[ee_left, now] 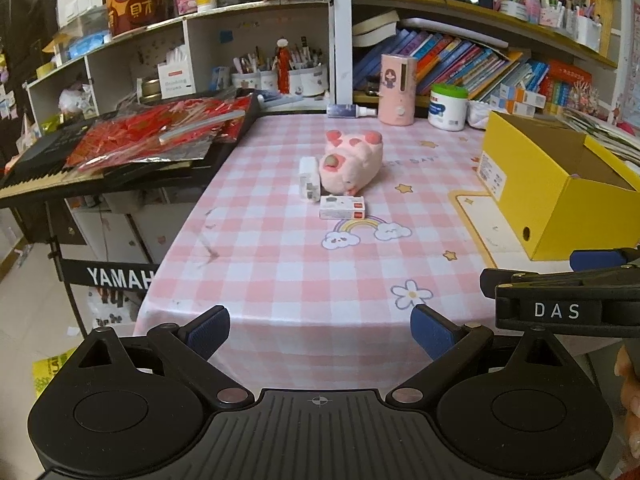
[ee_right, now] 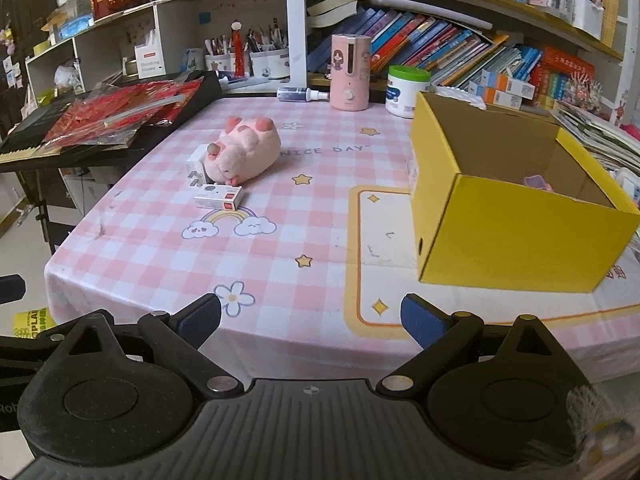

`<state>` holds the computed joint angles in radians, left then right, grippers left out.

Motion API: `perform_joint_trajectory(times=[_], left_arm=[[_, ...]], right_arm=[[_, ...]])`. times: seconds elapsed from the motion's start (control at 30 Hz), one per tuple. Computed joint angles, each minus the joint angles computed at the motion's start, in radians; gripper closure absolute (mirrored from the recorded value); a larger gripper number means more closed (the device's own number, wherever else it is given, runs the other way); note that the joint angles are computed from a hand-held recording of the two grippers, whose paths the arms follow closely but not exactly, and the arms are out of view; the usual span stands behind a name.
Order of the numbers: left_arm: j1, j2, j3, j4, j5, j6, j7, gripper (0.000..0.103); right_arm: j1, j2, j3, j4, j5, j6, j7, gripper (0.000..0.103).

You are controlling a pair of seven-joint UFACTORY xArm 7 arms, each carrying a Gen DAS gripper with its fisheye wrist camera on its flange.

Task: Organize objects
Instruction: 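Withdraw both grippers up out of the box back over the table, then grasp the small white card box with the left gripper while the right grasps the pink paw plush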

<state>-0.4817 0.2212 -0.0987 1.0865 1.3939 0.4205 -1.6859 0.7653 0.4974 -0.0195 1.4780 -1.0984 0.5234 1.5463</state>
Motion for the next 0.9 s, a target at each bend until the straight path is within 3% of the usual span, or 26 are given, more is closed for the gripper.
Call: perform_joint_trajectory(times=[0.47,0.9], left_arm=[[-0.019,0.144,0.062,0.179,-0.125,0.008,0.108,0.004],[-0.075,0.295,0.155,0.379,-0.321,-0.004,0.288,0.005]], right_arm=[[-0.057,0.165,-0.038,0.219,0.221,-0.119,-0.291,0.006],[-0.107,0.343,-0.057,0.474,0.504,-0.123,-0.615,0.006]])
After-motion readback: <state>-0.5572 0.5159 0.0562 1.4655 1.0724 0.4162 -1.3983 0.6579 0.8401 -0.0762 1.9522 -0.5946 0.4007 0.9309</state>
